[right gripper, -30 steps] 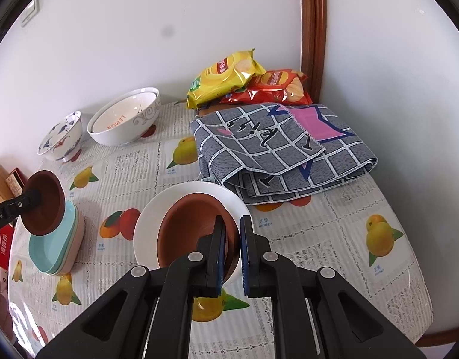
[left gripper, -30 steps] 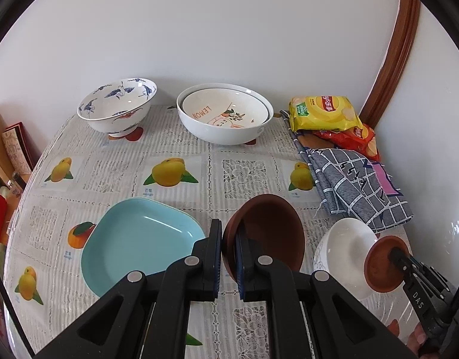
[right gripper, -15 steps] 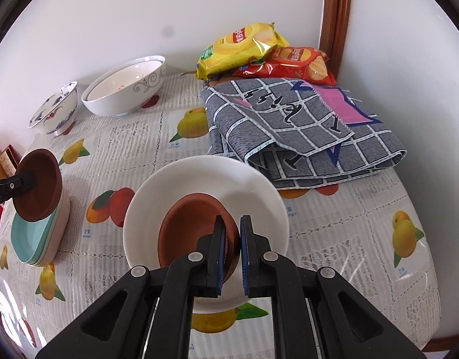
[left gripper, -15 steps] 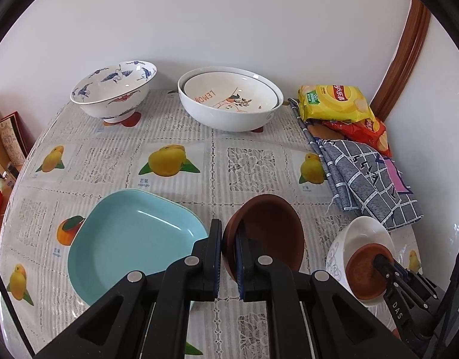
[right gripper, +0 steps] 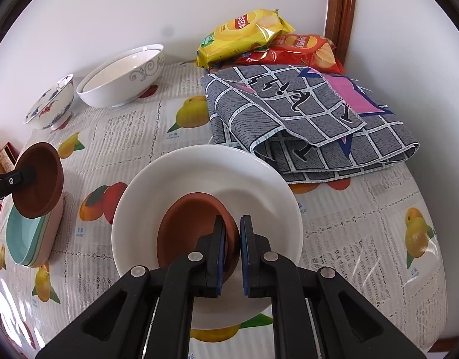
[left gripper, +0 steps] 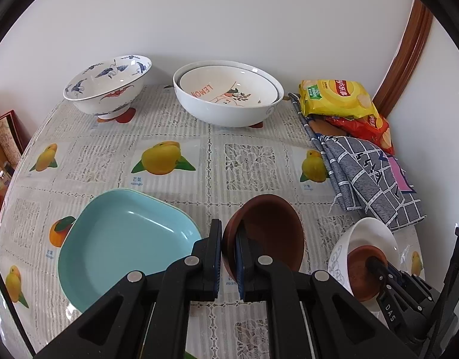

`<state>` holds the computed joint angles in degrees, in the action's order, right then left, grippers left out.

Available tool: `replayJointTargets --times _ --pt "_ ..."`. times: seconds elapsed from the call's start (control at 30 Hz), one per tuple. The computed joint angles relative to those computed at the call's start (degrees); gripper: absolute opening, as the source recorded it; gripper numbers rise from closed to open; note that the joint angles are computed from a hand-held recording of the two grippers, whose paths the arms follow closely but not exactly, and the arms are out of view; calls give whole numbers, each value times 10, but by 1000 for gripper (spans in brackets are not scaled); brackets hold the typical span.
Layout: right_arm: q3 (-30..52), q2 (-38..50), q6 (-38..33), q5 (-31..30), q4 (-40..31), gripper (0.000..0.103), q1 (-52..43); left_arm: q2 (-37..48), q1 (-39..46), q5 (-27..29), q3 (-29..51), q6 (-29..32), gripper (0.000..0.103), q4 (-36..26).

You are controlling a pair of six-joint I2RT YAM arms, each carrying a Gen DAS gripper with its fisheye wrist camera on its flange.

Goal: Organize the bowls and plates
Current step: 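Carry the right gripper's brown bowl into the white bowl while the left gripper holds its brown bowl, then open the right gripper to release the brown bowl and withdraw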

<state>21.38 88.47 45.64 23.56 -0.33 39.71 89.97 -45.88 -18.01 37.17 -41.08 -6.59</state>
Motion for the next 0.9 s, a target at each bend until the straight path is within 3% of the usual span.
replayJointTargets --times 0.47,0.9 --pt "73 85 -5 65 -78 12 24 0 9 7 -10 2 9 9" --pt "79 107 -22 77 -69 18 25 -30 -10 -10 -23 -11 9 -8"
